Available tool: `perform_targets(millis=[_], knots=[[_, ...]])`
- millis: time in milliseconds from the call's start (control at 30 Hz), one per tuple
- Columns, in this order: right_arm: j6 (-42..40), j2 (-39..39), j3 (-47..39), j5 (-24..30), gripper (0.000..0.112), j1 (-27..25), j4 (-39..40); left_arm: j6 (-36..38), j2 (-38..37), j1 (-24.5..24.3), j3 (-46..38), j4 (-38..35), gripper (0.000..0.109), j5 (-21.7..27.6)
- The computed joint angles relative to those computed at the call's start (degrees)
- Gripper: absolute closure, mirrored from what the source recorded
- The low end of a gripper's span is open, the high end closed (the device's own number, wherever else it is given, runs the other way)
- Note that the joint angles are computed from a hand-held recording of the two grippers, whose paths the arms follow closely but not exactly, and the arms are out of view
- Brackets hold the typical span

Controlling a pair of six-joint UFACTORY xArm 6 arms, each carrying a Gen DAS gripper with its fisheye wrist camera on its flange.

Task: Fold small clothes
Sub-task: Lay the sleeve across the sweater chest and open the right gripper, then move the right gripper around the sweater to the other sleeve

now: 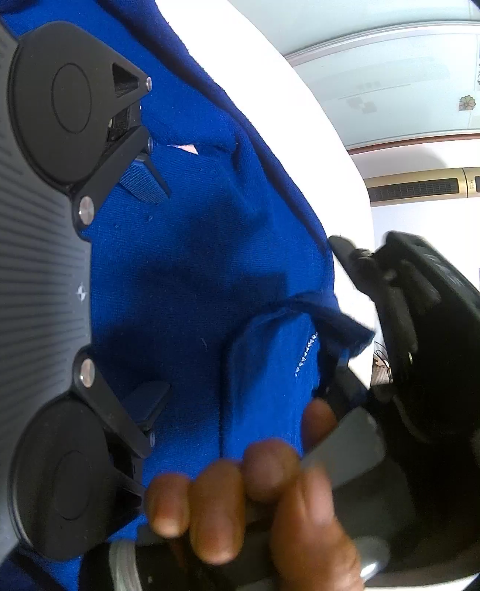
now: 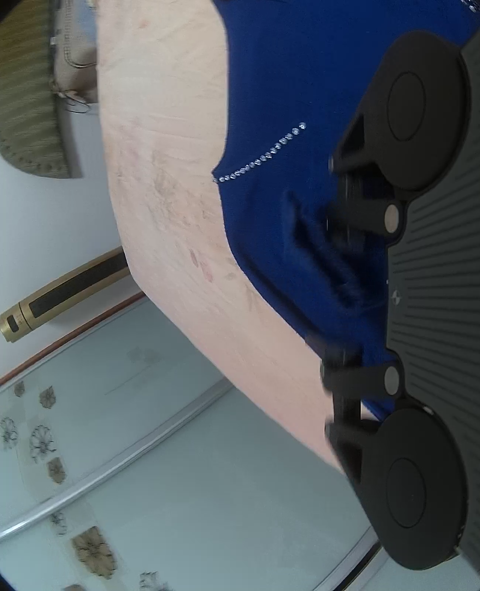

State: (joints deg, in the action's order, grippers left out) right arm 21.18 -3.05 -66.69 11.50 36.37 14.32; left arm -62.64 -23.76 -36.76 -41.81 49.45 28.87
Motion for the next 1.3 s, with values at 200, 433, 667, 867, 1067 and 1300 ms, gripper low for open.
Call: perform_targets(millis=[200, 433, 667, 867, 1067, 1300], knots=[[18.7, -9.1, 9.0, -2.9, 0.058, -4.3, -21.3, 0.2, 0.1, 0.1, -0.2, -0.2, 0.006, -0.1], [41.6, -27.0, 22.1, 8.8, 0.049, -18.4, -40.8, 0.2, 0.1, 0.0, -0.2, -0.2, 0.006, 0.0], [59.5, -33.2, 19.7, 37.4, 0.052, -16.5, -69.8, 0.1, 0.1, 0.0, -0.2, -0.1, 0.006, 0.1], [37.1, -30.3, 22.1, 10.7, 0.041, -17.2, -40.6, 2.4, -0.3, -0.1, -0.7, -2.2, 0.006, 1.3], [3.9, -14.1, 9.0, 10.6, 0.042, -6.0, -4.7, 2.1, -3.0, -2.3, -1.3, 0.4, 0.006, 7.6], [-14.7, 1.0, -5.5, 13.2, 0.042, -2.4, 20.9, 5.4, -5.9, -1.3, 0.4, -4.3, 0.006, 10.3]])
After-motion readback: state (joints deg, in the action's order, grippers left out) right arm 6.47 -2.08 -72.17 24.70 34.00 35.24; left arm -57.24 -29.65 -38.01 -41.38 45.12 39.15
